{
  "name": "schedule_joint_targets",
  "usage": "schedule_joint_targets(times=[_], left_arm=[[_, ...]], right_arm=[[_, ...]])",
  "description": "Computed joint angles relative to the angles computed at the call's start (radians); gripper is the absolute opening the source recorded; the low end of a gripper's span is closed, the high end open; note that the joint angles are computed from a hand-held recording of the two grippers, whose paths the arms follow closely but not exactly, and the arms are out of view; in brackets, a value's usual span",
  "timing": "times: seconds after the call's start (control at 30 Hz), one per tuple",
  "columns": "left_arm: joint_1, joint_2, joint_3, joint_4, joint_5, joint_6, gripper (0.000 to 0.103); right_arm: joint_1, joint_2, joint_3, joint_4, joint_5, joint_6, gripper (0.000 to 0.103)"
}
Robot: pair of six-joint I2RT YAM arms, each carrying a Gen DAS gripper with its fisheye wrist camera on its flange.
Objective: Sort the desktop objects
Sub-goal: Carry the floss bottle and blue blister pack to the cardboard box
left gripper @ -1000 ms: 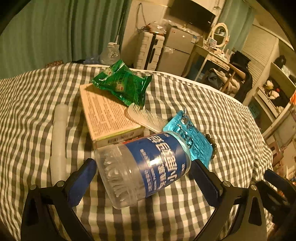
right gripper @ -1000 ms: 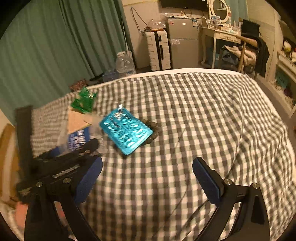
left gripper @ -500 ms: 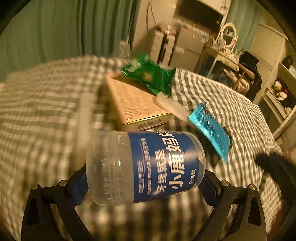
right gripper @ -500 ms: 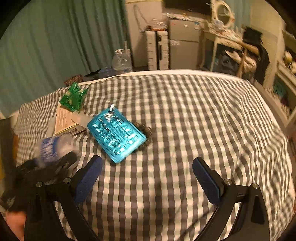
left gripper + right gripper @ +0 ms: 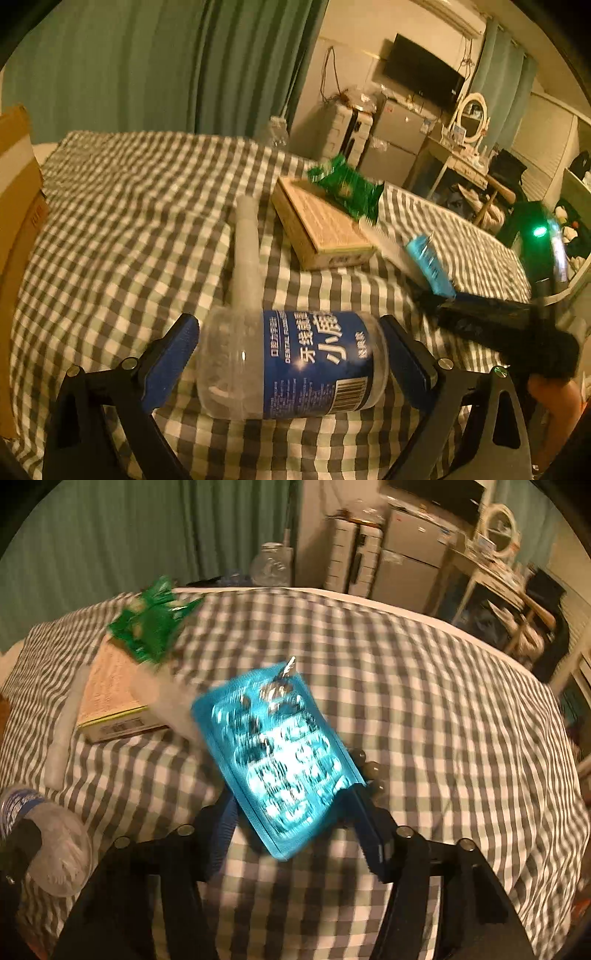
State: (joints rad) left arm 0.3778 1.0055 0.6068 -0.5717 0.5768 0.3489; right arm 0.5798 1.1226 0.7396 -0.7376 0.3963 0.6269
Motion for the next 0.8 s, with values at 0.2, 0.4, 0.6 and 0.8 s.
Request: schedule_joint_targets(times=[0.2, 0.4, 0.6, 0.8], left_arm=[[0.018, 0.039, -0.001, -0.002, 0.022, 0.004, 0.095], [0.11, 0.008, 0.028, -0.092, 0.099, 0.06, 0.094], [0.277, -0.057, 0.106, -0.231, 0.233, 0.129, 0.094], [0.422, -0.012, 0.27, -0.43, 0.323, 0.226, 0.094]], right_arm=[[-0.014, -0.179, -0.041, -0.078, -0.098, 0.053, 0.013], [0.1, -0.336, -0.01, -0.231, -0.083, 0.178, 0.005], [0.326, -0.388, 0.058, -0.338, 0.012, 0.395, 0.004], [0.577, -0.345, 0.118, -0.433, 0.106, 0.617, 0.004]])
